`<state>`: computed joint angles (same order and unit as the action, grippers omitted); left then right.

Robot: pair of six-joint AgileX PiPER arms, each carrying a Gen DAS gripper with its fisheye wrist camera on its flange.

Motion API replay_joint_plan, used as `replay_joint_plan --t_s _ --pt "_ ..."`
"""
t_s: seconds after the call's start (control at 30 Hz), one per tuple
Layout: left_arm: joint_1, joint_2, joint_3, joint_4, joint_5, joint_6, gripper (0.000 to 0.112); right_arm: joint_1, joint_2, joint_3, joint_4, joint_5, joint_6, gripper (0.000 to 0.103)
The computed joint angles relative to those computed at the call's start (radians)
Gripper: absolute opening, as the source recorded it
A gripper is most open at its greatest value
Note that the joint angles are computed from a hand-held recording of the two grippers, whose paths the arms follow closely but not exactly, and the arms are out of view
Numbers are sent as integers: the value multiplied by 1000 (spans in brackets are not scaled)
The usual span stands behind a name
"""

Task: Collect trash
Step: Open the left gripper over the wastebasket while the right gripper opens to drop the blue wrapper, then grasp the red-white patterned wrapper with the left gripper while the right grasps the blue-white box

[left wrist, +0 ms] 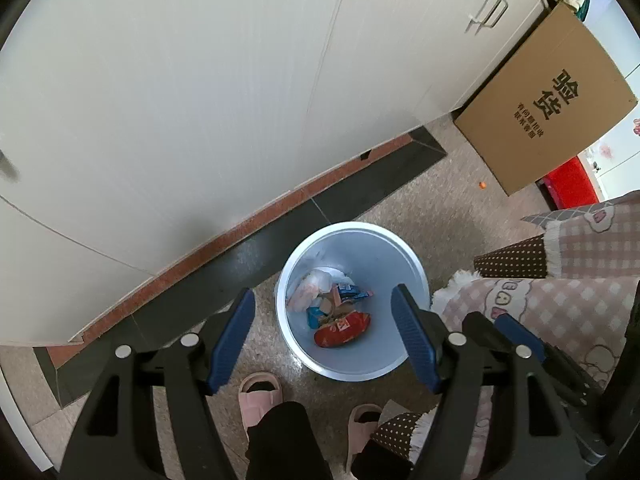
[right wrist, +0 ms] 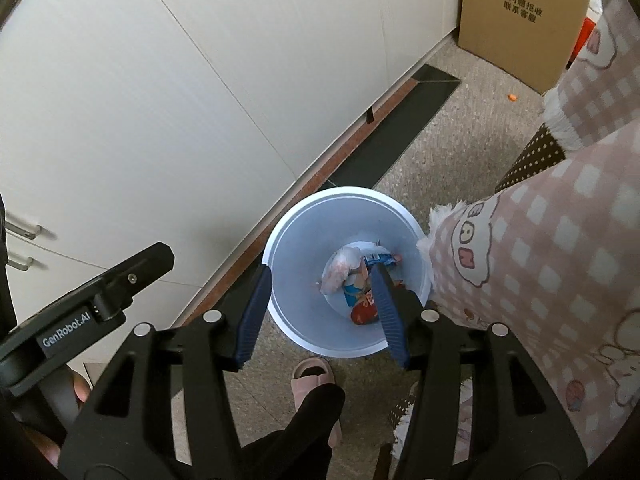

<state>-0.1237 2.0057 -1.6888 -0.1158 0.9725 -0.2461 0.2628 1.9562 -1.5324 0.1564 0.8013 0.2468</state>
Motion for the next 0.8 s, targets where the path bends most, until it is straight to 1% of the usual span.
replay_joint_plan --t_s 0.1,0.2,0.27,0.37,0.5,0.67,0.77,0.8 --pt "6 -48 9 0 6 6 69 14 -39 -1 -32 18 14 52" --pt "7 -139 30 53 1 -23 69 46 -90 -23 -91 48 48 52" --pt "16 -186 25 63 11 -31 69 73 -140 -42 -123 68 63 53" --pt "35 -259 -7 67 51 -44 73 93 -211 -68 -120 95 66 54" --pt "43 -346 -73 63 103 -66 74 107 -319 -121 -104 140 74 56" --pt "-27 -418 -171 107 155 -125 76 113 -431 -179 -130 197 80 59" --pt "-109 -429 -246 152 188 -165 77 76 -508 -193 -118 233 67 61" --pt "-154 -424 -288 180 205 -181 77 57 -529 -195 -113 245 61 61"
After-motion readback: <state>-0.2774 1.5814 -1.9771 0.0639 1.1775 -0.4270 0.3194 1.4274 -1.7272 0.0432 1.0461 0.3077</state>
